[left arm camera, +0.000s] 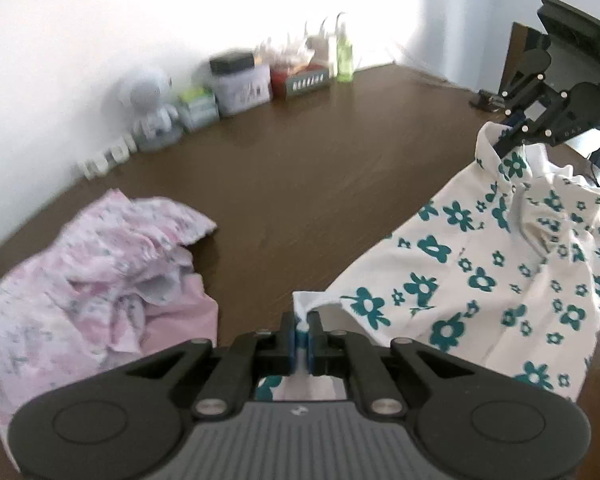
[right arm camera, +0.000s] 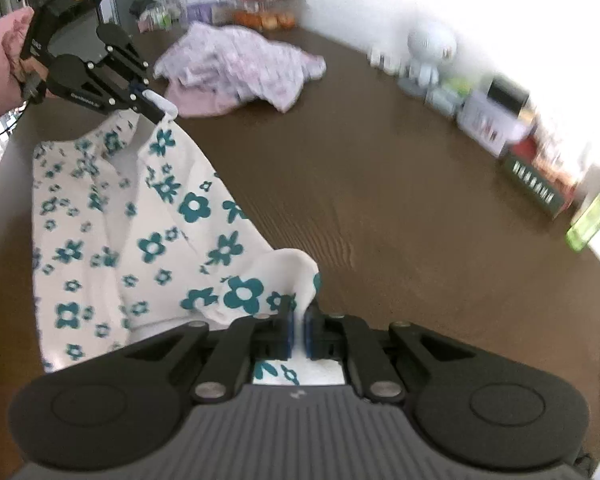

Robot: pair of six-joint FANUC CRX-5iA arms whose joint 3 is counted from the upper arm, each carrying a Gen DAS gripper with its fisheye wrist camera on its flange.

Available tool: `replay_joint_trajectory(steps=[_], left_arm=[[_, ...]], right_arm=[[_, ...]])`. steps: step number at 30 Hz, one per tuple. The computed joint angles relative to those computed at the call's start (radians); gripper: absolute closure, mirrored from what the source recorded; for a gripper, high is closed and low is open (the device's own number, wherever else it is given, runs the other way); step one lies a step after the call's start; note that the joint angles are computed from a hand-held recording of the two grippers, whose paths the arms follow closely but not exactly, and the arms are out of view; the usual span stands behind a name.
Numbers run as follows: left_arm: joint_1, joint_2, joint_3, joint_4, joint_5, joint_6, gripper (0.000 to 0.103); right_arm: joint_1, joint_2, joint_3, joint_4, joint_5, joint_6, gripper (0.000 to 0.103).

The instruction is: Fold clothes

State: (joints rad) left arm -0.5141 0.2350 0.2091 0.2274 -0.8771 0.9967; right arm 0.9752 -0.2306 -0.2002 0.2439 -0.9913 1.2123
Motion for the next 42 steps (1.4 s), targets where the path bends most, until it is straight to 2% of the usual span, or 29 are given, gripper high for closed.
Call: replay_joint_trajectory(steps=[5, 8, 12, 16, 20, 25, 27, 29, 32, 34, 36, 37, 38, 40, 41, 42], left_arm=[[-0.019, -0.157, -0.165, 0.033, 0.125, -0.044, 0.099], [-0.050, -0.259, -0.267, 0.020, 0.182, -0.068, 0.099], [-0.122, -0.373, -0.372, -0.060, 0.224, 0.005, 0.099], [-0.169, -0.438, -0.470, -0.115, 0.262, 0.099, 0.099], [-0.196, -0.440, -0.505, -0.199, 0.275, 0.237, 0.098], [-0.189, -0.464, -0.575, -0.170, 0.331, 0.306, 0.097], [-0.195, -0.473, -0.586, -0.183, 0.329, 0.336, 0.096], [-0.195, -0.484, -0.600, -0.174, 0.328, 0.339, 0.093], [-0.180, -0.518, -0.643, -0.106, 0.346, 0.303, 0.082], [-0.155, -0.559, -0.696, 0.006, 0.377, 0.224, 0.055], [-0.136, -0.597, -0.742, 0.119, 0.416, 0.137, 0.043], [-0.133, -0.606, -0.742, 0.126, 0.427, 0.131, 0.041], [-0.133, -0.608, -0.727, 0.094, 0.437, 0.154, 0.039], [-0.135, -0.589, -0.675, -0.008, 0.456, 0.248, 0.028], [-0.135, -0.569, -0.642, -0.062, 0.458, 0.313, 0.028], [-0.136, -0.549, -0.608, -0.120, 0.457, 0.381, 0.028]], right_arm=[[0.159, -0.098, -0.090, 0.211, -0.042, -0.163, 0.098], [0.317, -0.141, -0.160, 0.384, -0.127, -0.272, 0.098], [0.532, -0.156, -0.241, 0.545, -0.266, -0.385, 0.098], [0.694, -0.116, -0.315, 0.625, -0.374, -0.489, 0.098], [0.761, -0.066, -0.365, 0.650, -0.429, -0.581, 0.096], [0.790, -0.039, -0.397, 0.668, -0.450, -0.669, 0.090], [0.799, -0.033, -0.403, 0.664, -0.452, -0.696, 0.081], [0.810, -0.027, -0.408, 0.662, -0.455, -0.721, 0.053], [0.845, -0.046, -0.425, 0.683, -0.466, -0.810, 0.044], [0.864, -0.083, -0.441, 0.713, -0.469, -0.926, 0.036], [0.879, -0.139, -0.471, 0.766, -0.453, -1.080, 0.031], [0.872, -0.160, -0.486, 0.802, -0.437, -1.158, 0.025], [0.858, -0.175, -0.498, 0.839, -0.420, -1.232, 0.019], [0.814, -0.192, -0.515, 0.912, -0.373, -1.363, 0.013], [0.778, -0.190, -0.517, 0.946, -0.335, -1.413, 0.012], [0.739, -0.187, -0.520, 0.976, -0.289, -1.463, 0.006]])
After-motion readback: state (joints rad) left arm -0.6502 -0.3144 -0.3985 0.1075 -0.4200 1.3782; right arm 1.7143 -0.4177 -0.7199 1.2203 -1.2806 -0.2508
